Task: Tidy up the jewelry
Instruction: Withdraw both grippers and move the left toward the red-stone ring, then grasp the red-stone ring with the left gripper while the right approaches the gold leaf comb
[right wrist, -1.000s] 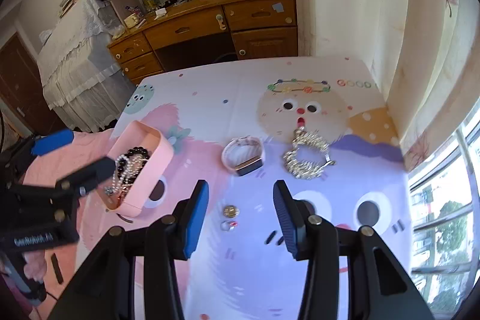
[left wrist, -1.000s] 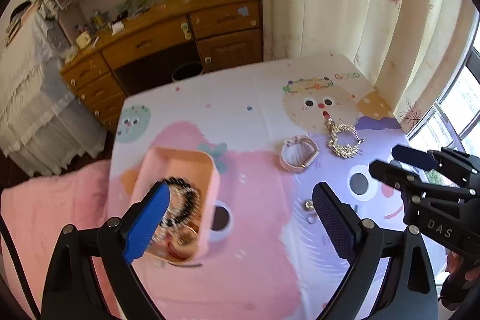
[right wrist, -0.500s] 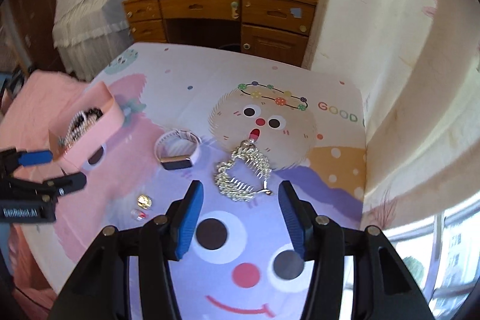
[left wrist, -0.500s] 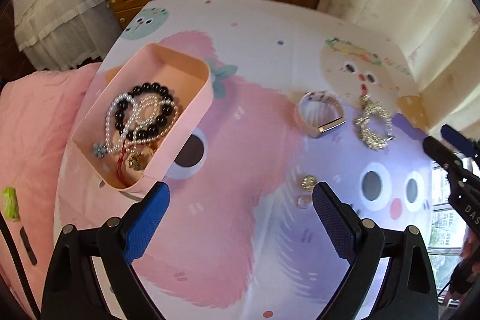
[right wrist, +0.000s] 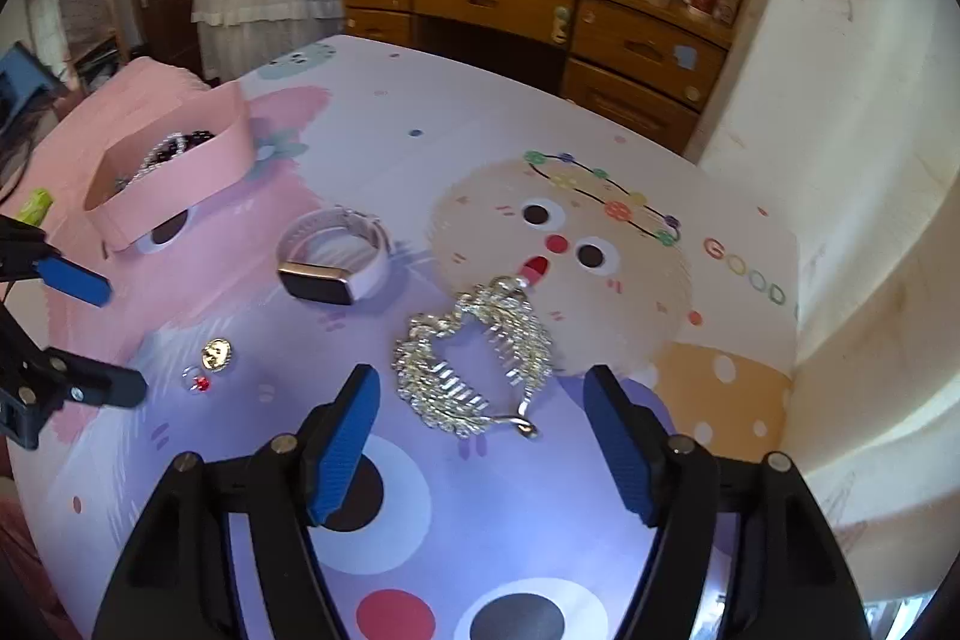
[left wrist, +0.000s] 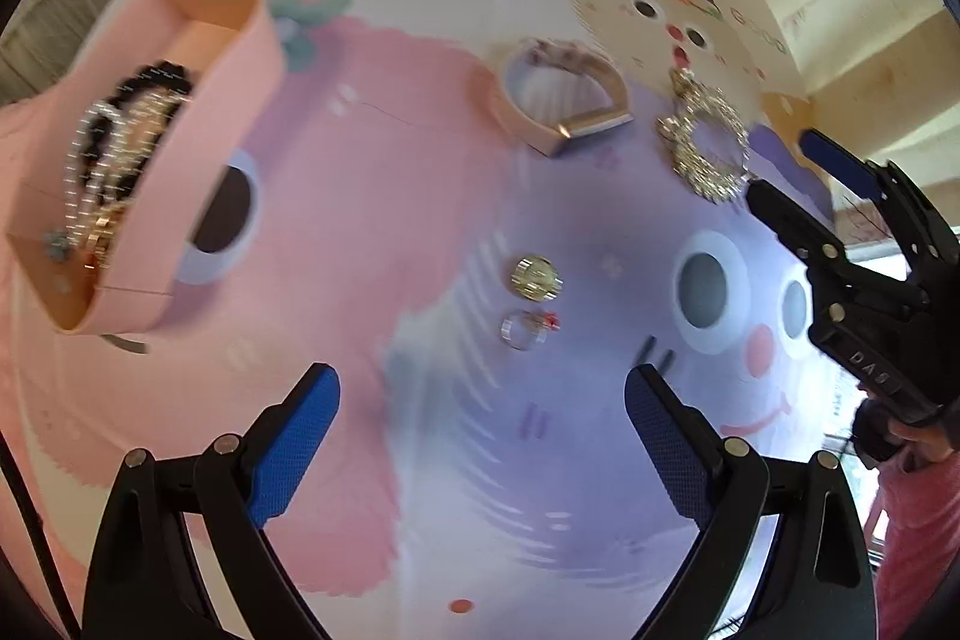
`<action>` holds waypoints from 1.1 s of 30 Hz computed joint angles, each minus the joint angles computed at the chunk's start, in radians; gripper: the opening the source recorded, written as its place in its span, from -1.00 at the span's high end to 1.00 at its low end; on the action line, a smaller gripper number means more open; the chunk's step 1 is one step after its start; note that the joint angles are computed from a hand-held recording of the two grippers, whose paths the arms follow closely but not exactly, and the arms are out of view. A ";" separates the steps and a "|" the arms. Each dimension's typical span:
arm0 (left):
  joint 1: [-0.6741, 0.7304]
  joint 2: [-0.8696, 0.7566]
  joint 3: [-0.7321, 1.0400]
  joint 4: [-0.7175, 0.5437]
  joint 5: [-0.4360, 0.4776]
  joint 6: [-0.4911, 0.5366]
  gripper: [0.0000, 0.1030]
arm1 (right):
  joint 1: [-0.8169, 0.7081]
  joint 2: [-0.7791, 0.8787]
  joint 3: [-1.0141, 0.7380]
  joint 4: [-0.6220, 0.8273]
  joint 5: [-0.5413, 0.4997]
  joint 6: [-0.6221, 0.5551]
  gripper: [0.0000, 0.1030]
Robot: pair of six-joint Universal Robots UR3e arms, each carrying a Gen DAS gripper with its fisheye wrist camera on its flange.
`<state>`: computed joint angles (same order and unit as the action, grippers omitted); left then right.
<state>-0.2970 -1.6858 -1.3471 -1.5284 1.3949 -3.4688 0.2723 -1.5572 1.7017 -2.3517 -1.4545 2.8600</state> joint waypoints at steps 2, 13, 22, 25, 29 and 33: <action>-0.006 -0.009 -0.003 0.007 -0.015 -0.026 -0.84 | -0.002 -0.009 0.026 -0.023 0.034 -0.039 -0.38; -0.117 -0.169 0.176 -0.010 0.142 -0.187 -0.84 | 0.041 0.068 0.028 -0.071 0.025 -0.154 -0.38; -0.118 -0.232 0.219 -0.035 0.155 -0.217 -0.38 | 0.050 0.124 -0.007 -0.071 0.027 -0.169 -0.16; -0.122 -0.221 0.204 -0.016 0.157 -0.223 -0.32 | 0.038 0.133 -0.025 -0.039 0.050 -0.158 -0.13; -0.145 -0.236 0.228 -0.033 0.202 -0.236 -0.06 | 0.007 0.137 -0.042 0.007 0.103 -0.143 -0.12; -0.148 -0.233 0.234 -0.044 0.220 -0.242 0.12 | 0.000 0.142 -0.061 0.040 0.112 -0.139 -0.04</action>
<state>-0.4452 -1.9190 -1.1135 -1.5727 1.6146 -3.7104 0.2725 -1.4157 1.6402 -2.3114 -1.3425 2.7208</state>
